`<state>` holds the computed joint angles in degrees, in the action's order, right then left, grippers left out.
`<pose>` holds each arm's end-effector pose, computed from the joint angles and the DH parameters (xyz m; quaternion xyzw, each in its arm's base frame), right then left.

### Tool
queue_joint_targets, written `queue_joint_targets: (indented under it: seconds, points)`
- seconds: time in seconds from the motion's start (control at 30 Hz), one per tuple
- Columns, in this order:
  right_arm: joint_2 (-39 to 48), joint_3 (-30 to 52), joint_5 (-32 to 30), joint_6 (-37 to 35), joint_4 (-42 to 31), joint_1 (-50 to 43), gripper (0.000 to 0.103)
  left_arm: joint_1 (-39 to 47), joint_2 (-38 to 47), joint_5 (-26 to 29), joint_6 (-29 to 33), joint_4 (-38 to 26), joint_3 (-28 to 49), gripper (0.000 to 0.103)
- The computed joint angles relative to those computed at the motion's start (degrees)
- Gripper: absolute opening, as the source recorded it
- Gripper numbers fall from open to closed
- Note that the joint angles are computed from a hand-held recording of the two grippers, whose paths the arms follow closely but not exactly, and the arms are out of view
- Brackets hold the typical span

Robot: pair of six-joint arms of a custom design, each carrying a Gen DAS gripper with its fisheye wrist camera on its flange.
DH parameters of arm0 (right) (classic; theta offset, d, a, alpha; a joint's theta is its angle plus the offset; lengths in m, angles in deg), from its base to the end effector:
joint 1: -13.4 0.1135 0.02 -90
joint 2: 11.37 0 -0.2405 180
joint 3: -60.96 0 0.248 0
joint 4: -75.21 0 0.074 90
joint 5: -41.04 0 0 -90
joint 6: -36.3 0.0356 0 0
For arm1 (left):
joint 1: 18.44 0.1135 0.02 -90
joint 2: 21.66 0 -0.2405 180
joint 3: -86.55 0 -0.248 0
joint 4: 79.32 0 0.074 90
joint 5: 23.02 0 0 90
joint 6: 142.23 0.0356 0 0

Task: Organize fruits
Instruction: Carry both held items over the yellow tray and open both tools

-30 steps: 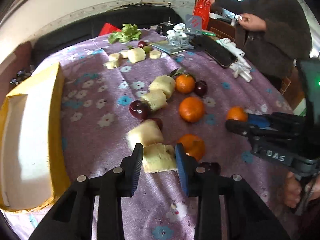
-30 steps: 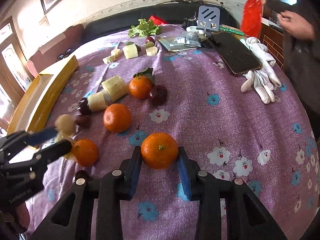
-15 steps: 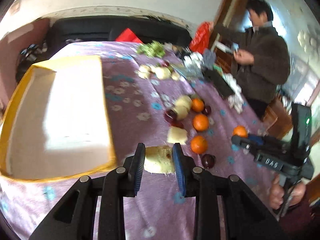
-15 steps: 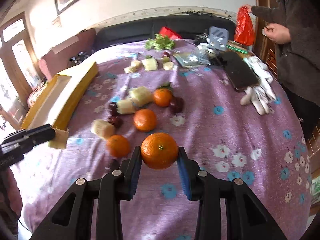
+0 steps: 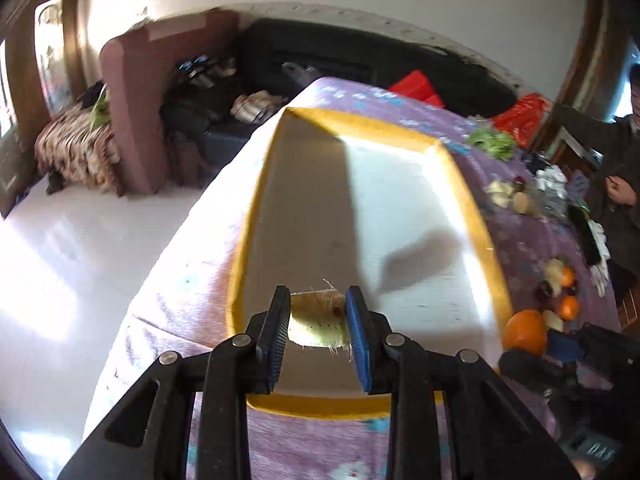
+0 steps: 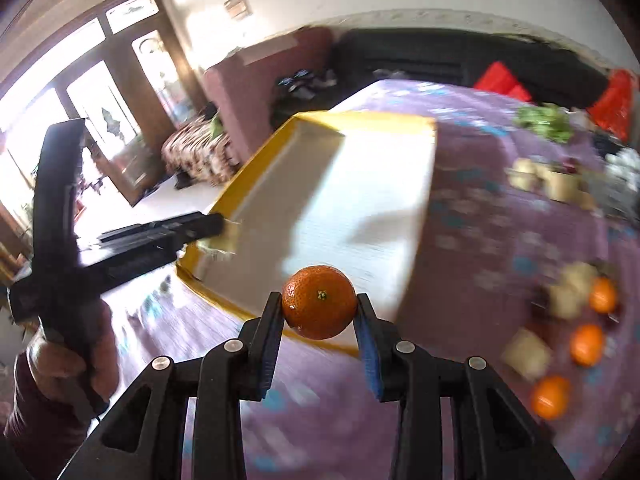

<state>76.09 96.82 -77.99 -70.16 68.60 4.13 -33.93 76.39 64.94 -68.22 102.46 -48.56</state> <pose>0.2187 -0.0182 0.0701 -0.1269 0.9249 0.1760 0.3121 0.2613 -0.0711 0.0675 -0.0100 0.9436 -0.0735 0.3228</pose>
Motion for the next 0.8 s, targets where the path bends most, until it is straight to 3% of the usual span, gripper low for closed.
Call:
queue_joint_targets:
  seconds: [0.13, 0.17, 0.2, 0.27, 0.33, 0.43, 0.53, 0.63, 0.67, 0.7, 0.73, 0.77, 0.8]
  points:
    - [13.98, 6.35, 7.26, 8.6, 8.27, 11.65, 0.04, 2.8, 2.65, 1.91, 1.28, 0.89, 1.08, 0.028]
    - [16.27, 7.97, 8.6, 8.74, 8.39, 13.03, 0.04, 2.95, 2.59, 2.21, 1.23, 1.14, 1.11, 0.032]
    - [19.23, 9.61, 10.29, 9.86, 9.65, 14.67, 0.04, 3.54, 2.37, 3.19, 1.41, 0.68, 1.5, 0.037]
    - [21.92, 11.63, 10.77, 10.84, 10.06, 15.98, 0.045, 5.16, 1.7, 6.56, 1.15, 0.69, 1.64, 0.063]
    - [21.47, 12.04, 9.56, 10.87, 8.89, 15.82, 0.055, 5.1, -0.35, 7.14, 0.35, 0.73, 0.68, 0.064]
    - [13.53, 6.6, 8.28, 9.27, 10.01, 12.07, 0.063, 6.53, -6.7, 6.63, 1.68, -0.64, -3.13, 0.064]
    - [7.81, 2.23, 15.76, 9.7, 13.69, 7.68, 0.068, 6.23, -15.9, 5.77, 1.95, -0.53, -9.23, 0.072]
    - [12.49, 5.07, 21.12, 9.14, 12.18, 7.01, 0.068, 4.93, -24.59, 4.93, 1.47, -2.03, -14.01, 0.073]
    - [15.64, 6.89, 20.82, 9.39, 11.01, 7.06, 0.067, 4.27, -26.24, 4.62, 1.14, -2.63, -14.81, 0.073]
    - [19.08, 8.58, 21.58, 9.89, 10.41, 7.74, 0.054, 3.78, -28.82, 4.46, 0.87, -3.82, -15.87, 0.073]
    - [20.99, 9.09, 23.16, 10.68, 10.73, 8.66, 0.032, 3.25, -31.09, 4.23, 0.5, -4.81, -16.9, 0.073]
    - [22.82, 9.88, 24.7, 11.95, 10.18, 9.72, 0.024, 2.86, -33.48, 4.04, 0.25, -5.99, -17.87, 0.073]
    - [23.74, 10.11, 24.19, 12.28, 9.3, 9.29, 0.022, 2.67, -35.94, 3.88, 0.19, -7.5, -18.57, 0.073]
